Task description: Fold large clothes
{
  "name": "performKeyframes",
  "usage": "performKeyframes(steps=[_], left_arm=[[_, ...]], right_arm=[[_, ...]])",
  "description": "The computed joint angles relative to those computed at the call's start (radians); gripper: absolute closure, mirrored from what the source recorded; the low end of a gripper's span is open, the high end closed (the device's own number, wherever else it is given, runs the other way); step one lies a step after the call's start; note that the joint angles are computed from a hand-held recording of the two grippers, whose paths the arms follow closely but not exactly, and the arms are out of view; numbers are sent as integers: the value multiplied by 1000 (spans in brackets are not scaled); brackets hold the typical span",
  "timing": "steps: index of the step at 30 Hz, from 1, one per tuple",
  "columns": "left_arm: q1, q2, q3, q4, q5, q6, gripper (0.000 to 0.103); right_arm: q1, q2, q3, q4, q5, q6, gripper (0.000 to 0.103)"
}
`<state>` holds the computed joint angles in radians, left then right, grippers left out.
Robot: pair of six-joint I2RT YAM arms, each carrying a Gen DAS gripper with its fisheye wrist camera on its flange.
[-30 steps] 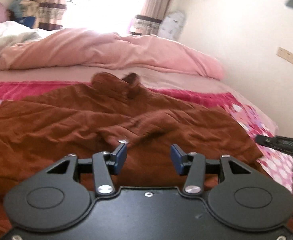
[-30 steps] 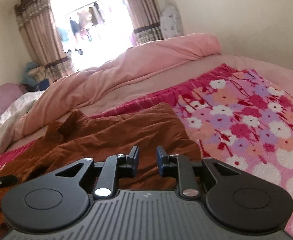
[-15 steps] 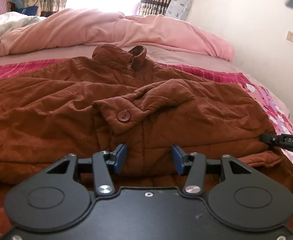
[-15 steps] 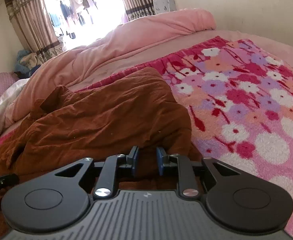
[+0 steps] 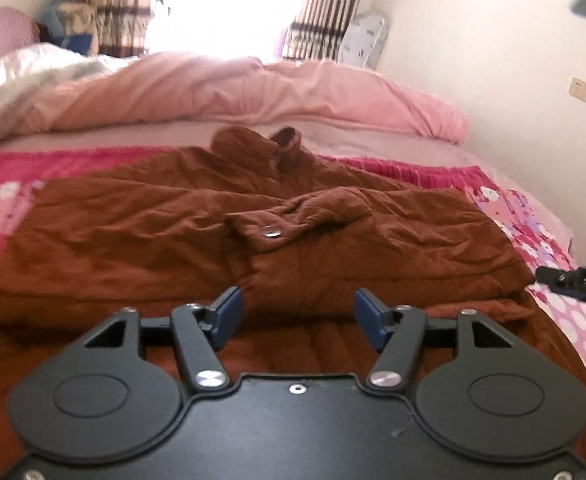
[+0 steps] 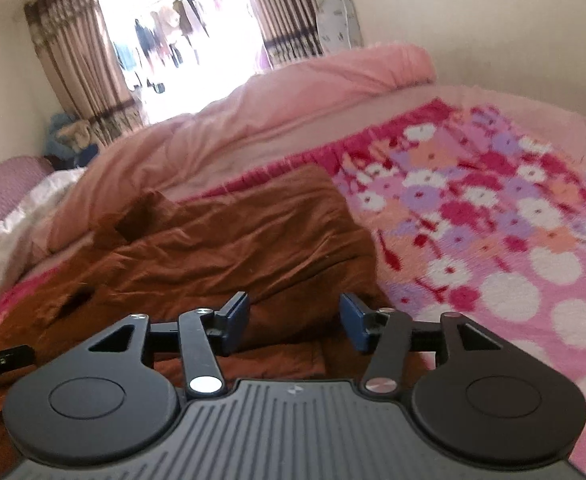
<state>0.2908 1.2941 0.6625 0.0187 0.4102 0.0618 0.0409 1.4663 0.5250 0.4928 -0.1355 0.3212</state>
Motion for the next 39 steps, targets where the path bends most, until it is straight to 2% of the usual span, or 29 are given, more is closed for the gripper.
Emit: performKeyframes(steps=[5,9,12,18,21,25,27,29,32,36,39], left_arm=[[283,-230,-105,-176,157,136,38],[618,-305,-124,-352,323,327,38],[860,-276,-109,-483,427,501,38],[1181,-97,-59,-660,497,784,37],[1262,1,-28,-716,512,844,37],[1321,93,-3,-766,515,851,37],[1330,150,18,-801,509,860,37],[1361,209,40,-882,516,924,36],[1386,214,41,-919,531,970,35],[1379,289,82,-964,556,961,34],[1344,281,66,-912,578,903,34]], right_arm=[[-115,-230,-125,-103,-119,-24,37],[-249,-411,-226,-214,-227,-75,37],[-378,-518,-300,-296,-337,-126,36],[-643,-560,-409,-404,-559,-226,36],[-749,-549,-438,-453,-671,-296,36],[-805,-582,-479,-489,-761,-351,36],[-805,-585,-489,-487,-767,-333,36],[-798,-589,-508,-448,-767,-299,36],[-794,-558,-509,-413,-785,-268,36],[-790,-532,-512,-392,-794,-264,35],[-761,-521,-523,-340,-776,-228,34]])
